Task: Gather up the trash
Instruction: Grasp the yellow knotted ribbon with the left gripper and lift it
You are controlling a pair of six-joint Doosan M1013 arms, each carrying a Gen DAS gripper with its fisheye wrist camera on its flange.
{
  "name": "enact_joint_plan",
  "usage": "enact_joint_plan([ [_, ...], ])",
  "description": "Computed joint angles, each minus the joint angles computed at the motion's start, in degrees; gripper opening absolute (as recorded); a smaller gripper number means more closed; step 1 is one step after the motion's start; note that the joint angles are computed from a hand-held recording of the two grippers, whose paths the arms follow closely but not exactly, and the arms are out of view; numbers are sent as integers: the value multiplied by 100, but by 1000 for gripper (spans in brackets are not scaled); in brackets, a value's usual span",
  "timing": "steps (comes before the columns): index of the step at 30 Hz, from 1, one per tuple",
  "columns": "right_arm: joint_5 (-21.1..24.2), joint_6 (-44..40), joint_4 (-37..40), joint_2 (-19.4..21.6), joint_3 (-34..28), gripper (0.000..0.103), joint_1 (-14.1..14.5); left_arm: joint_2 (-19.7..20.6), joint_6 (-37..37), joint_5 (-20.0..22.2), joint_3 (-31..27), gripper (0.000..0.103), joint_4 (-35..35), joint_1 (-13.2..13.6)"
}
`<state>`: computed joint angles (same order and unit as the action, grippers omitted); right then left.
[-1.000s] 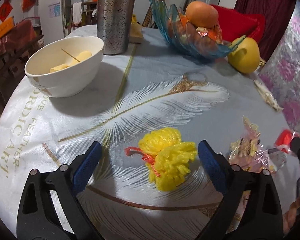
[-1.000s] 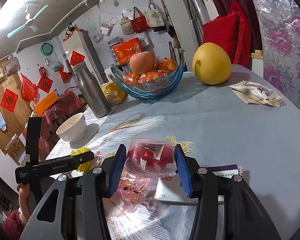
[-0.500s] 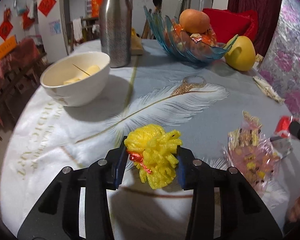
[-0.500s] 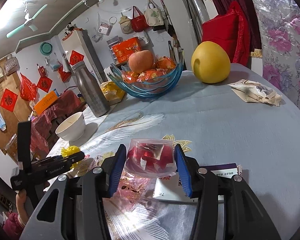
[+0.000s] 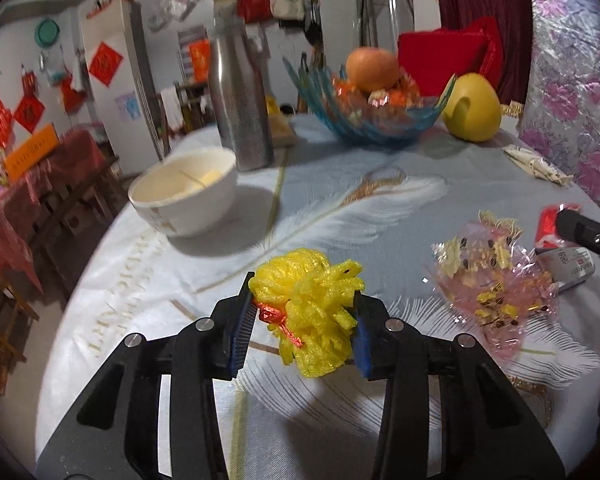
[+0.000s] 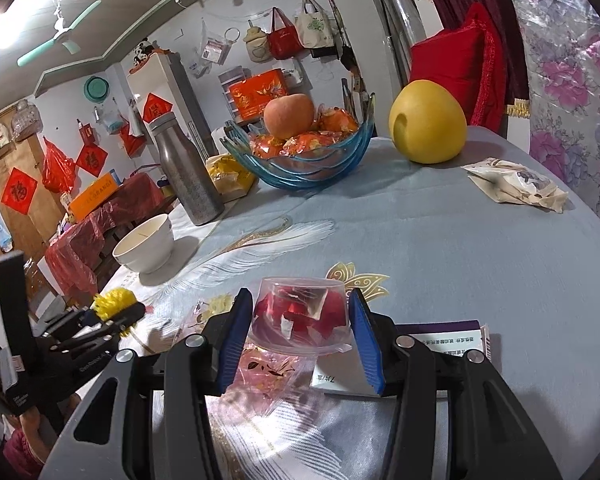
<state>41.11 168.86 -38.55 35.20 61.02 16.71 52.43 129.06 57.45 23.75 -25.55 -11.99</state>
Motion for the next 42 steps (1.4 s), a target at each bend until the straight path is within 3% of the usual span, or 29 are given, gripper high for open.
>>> enact_joint_plan([
  [8,82,-89,26,27,-42,49,8,-361,333,-645,663,42,-515,67],
  [22,35,94,-133,-15,38,49,32,-715,674,-1350,1351,42,-835,122],
  [30,-94,414,-460,-96,156,49,95,-877,849,-1644,1665,42,-1123,169],
  [39,-395,1255,-1398,-269,374,49,304,-916,665,-1436,1621,42,-1450,341],
  [42,-538,1557,-1697,-315,435,49,398,-1029,759,-1590,1817,42,-1470,414],
])
